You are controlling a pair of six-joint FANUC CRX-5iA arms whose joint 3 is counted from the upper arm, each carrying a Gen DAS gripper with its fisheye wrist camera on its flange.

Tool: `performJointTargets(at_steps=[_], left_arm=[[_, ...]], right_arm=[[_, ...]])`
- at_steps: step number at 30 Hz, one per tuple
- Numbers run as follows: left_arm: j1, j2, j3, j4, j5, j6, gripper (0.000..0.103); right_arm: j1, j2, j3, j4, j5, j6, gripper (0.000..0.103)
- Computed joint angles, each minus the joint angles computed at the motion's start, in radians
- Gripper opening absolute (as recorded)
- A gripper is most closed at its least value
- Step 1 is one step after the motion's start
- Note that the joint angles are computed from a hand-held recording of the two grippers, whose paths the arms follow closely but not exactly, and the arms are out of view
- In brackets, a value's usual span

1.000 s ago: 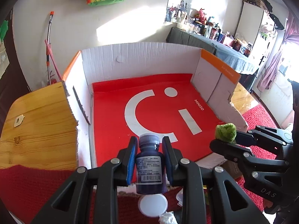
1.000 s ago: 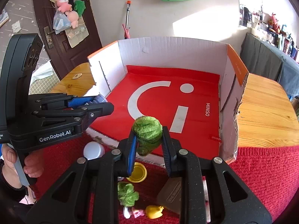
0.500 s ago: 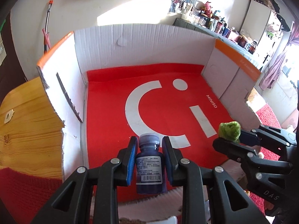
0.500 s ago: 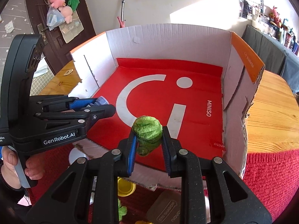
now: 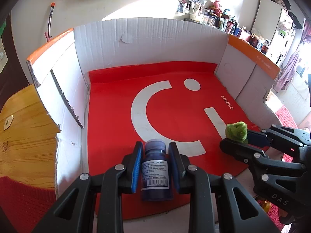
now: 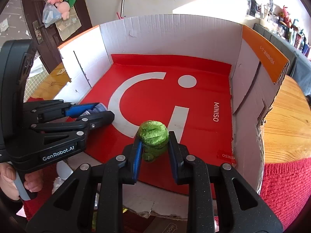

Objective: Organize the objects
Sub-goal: 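Lower the bottle into the box and open the left tool while the right tool releases the yarn ball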

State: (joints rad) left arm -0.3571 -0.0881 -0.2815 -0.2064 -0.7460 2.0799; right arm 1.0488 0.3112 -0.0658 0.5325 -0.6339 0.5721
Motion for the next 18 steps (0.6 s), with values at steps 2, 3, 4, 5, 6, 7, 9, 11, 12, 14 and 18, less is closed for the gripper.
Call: performJointTargets(at_steps=[2,3,4,5,6,7,9,11,12,14,18], left_arm=[[0.007,-0.003,-0.007,0.014,0.008,-0.01,0.028],[0.009,-0.003,-0.008,0.018,0.011,-0.012,0.028],[0.011,-0.004,-0.011,0.023,0.014,-0.015,0.028],[0.013,-0.005,-0.013,0.025,0.015,-0.016,0.028],[0.013,-0.004,-0.013,0.027,0.016,-0.018,0.028],[0.013,-0.004,-0.013,0.027,0.016,-0.017,0.028],[0.013,-0.004,-0.013,0.027,0.016,-0.017,0.028],[0.013,-0.004,-0.013,0.026,0.015,-0.018,0.028],[0.013,-0.004,-0.013,0.026,0.015,-0.018,0.028],[0.013,-0.004,-0.013,0.026,0.015,-0.018,0.028],[0.012,0.001,-0.007,0.02,0.013,-0.013,0.028]], right_arm=[[0.002,0.006,0.002,0.014,-0.007,-0.006,0.024],[0.003,0.008,0.003,0.017,-0.01,-0.006,0.024],[0.003,0.01,0.004,0.017,-0.012,-0.006,0.024],[0.004,0.012,0.007,0.018,-0.016,-0.011,0.024],[0.004,0.014,0.01,0.013,-0.018,-0.007,0.024],[0.003,0.017,0.017,0.007,-0.021,-0.001,0.024],[0.002,0.02,0.024,-0.004,-0.024,0.008,0.024],[0.001,0.022,0.027,-0.005,-0.025,0.008,0.024],[0.002,0.023,0.027,-0.005,-0.025,0.007,0.024],[0.002,0.023,0.028,-0.007,-0.026,0.009,0.024],[0.002,0.022,0.025,-0.005,-0.024,0.008,0.024]])
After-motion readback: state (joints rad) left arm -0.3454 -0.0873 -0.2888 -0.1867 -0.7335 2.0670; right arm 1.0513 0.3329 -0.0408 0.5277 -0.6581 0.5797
